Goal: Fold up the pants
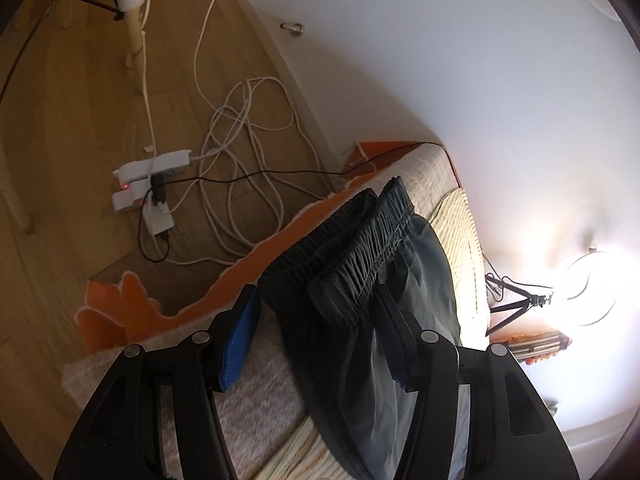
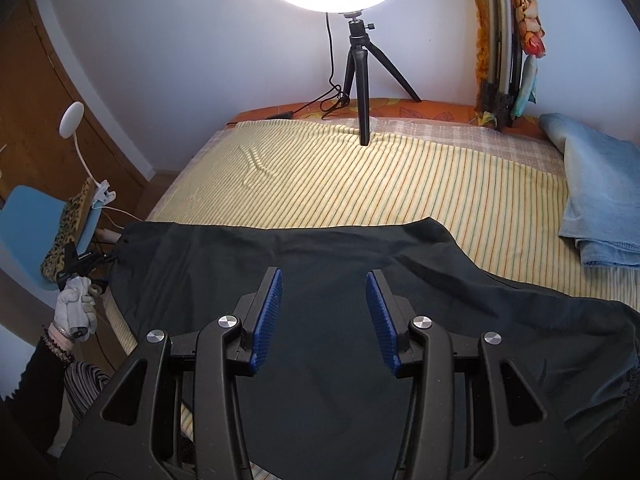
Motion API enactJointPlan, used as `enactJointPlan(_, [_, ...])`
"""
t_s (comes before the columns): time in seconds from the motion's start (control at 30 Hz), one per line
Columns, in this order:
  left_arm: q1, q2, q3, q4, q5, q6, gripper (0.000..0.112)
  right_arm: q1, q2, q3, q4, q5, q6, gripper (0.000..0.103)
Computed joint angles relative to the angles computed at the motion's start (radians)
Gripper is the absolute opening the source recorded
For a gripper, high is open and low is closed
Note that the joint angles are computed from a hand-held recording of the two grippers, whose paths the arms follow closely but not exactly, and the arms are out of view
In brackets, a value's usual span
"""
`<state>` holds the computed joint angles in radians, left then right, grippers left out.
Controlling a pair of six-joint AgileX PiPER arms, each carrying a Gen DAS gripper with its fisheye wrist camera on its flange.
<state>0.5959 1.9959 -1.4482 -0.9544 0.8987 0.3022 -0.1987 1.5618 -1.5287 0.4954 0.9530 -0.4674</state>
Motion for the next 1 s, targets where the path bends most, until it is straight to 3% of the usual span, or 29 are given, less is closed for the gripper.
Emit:
enactJointPlan(0.13, [-0.021, -0.023, 0.014, -0.009, -0.049, 0.023, 0.043, 0.009, -0.001, 0.005, -0.012, -0.001, 0.008, 0.046])
enactJointPlan(0.23, [-0.057, -0.055, 0.017, 0.049, -0.108, 0.019, 0.029, 0.011, 0.0, 0.013, -0.016, -0.005, 0.015, 0.046])
enactJointPlan(0.33, [-0.093, -0.096, 0.029, 0.098, -0.169, 0.013, 0.024, 0.009, -0.005, 0.029, -0.005, -0.006, 0.012, 0.046])
enactJointPlan(0.6, [-0.288, -0.267, 0.079, 0.332, -0.356, 0.008, 0.022, 0.031, -0.003, 0.053, 0.025, 0.019, 0.002, 0.046])
enactJointPlan(0.67, [-0.359, -0.304, 0.09, 0.41, -0.398, -0.002, 0.021, 0.037, 0.004, 0.053, 0.045, 0.029, 0.0, 0.05])
enactJointPlan(0.7, [-0.399, -0.322, 0.098, 0.448, -0.419, -0.008, 0.021, 0.04, 0.011, 0.054, 0.066, 0.036, -0.004, 0.058])
enactJointPlan(0.77, [-0.483, -0.353, 0.121, 0.505, -0.458, -0.008, 0.021, 0.039, 0.03, 0.052, 0.121, 0.063, -0.021, 0.061])
enactJointPlan(1.0, [-0.767, -0.362, 0.201, 0.717, -0.514, -0.078, 0.021, 0.079, 0.152, 0.014, 0.262, 0.119, -0.031, 0.061])
